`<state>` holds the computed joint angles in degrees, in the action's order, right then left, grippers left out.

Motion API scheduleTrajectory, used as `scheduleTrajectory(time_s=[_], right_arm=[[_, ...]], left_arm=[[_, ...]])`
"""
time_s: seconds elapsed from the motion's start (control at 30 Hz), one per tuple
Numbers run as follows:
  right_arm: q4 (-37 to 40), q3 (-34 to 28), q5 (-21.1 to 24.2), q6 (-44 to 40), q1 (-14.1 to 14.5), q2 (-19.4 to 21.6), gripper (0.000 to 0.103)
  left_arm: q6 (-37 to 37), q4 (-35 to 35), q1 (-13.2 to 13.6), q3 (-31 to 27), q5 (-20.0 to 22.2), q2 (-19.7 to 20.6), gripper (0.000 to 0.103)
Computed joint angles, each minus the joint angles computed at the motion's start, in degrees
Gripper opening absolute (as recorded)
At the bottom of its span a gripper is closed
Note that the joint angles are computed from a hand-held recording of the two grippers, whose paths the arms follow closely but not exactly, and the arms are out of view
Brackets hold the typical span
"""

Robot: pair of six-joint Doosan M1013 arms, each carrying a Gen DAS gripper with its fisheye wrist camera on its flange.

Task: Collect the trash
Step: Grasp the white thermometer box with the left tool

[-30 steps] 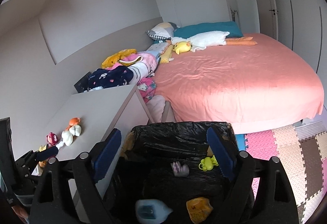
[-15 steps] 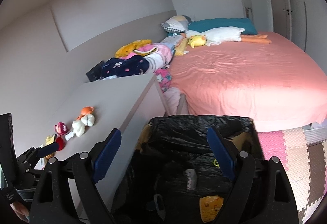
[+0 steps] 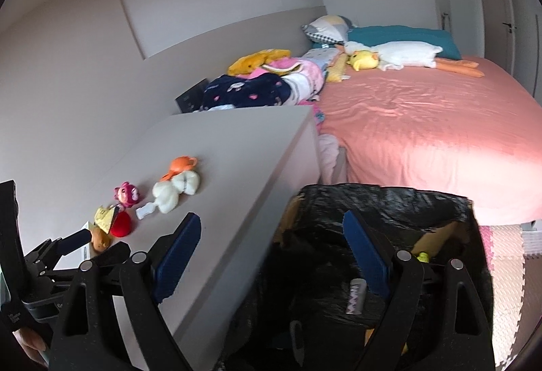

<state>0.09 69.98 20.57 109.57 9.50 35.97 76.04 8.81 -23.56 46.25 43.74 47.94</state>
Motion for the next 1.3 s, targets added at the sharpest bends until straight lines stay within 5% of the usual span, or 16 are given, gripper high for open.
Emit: scheduleTrajectory(time_s=[0.47, 0.8, 1.3], right_arm=[[12.19, -6.79, 5.19, -11.78, 1.72, 4.21, 0.086], [14.34, -14.12, 10.8, -10.96, 3.2, 8.28, 0.086], [10.75, -26.23, 21.23, -3.34, 4.76, 15.4, 0.086]], left_arm=[[-9.13, 7.79, 2.12, 2.68, 2.35, -0.98, 0.097], [-13.83, 7.15, 4.28, 3.01, 5.76, -0.58, 0.097], [-14.38, 5.81, 6.31, 3.37, 5.94, -0.3, 0.074]])
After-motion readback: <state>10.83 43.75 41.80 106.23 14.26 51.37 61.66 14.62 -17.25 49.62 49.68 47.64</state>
